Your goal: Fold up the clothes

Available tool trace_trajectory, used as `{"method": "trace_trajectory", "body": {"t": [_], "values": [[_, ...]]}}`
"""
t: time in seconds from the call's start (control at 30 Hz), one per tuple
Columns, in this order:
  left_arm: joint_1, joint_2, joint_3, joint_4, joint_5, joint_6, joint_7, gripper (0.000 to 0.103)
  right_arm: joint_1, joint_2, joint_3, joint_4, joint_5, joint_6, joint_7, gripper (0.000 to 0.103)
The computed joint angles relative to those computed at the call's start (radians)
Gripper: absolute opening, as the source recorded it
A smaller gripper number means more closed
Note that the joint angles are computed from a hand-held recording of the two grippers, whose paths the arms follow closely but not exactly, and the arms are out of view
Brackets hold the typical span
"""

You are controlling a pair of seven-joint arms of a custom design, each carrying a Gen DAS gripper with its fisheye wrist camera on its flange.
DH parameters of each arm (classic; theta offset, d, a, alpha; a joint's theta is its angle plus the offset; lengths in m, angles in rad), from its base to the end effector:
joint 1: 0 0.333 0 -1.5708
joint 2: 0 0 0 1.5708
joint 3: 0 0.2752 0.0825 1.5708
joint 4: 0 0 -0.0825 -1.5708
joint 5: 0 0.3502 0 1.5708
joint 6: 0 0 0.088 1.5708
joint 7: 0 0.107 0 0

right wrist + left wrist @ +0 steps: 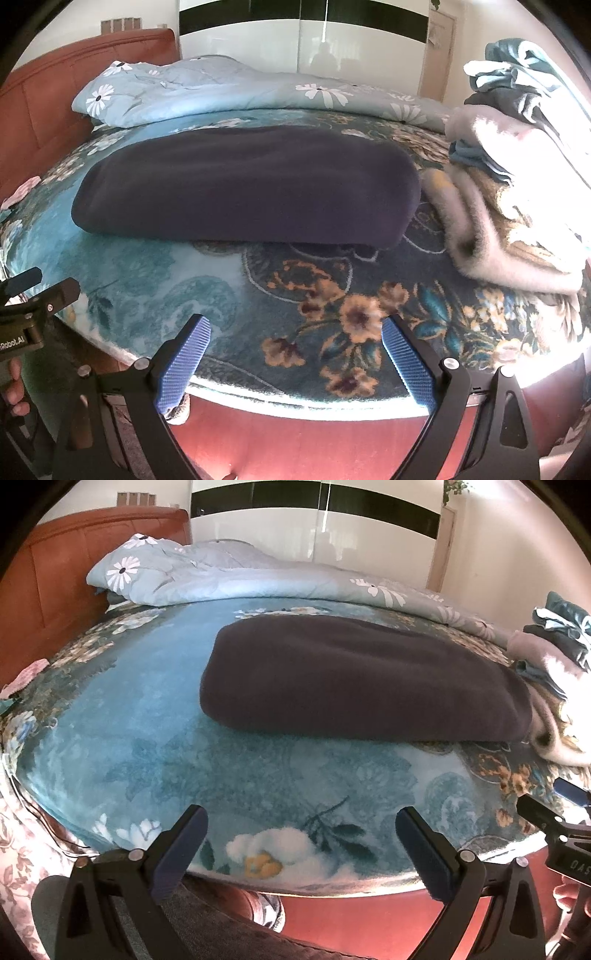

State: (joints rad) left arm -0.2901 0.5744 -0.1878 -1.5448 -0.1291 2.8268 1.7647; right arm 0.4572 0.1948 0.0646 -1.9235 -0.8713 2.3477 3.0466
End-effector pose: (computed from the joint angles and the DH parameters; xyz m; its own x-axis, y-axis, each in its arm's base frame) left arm 0.6328 -0.2910 0.3872 -0.5023 -0.8606 0.0844 -0.6736 0.3282 -0.6622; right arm 0.5168 0.2825 0.3955 -0.3997 -0.9158 0.0401 -0.7107 0.2820 -0.6445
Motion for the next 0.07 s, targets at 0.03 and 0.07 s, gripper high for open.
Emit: {"method": "trace_trajectory", "body": {"t": [0.03, 0.07], "values": [[-0.002, 0.0, 0.002, -0.001, 0.002, 0.003, -0.002, 0.103, -0.001, 0.001, 0.0, 0.0, 0.002, 0.002, -0.002, 0.095], [-0.003, 0.0, 0.005, -0.003, 0.004, 0.007, -0.005, 0.103, -0.002, 0.002, 0.0, 0.001, 0.004, 0.003, -0.004, 0.095]]}}
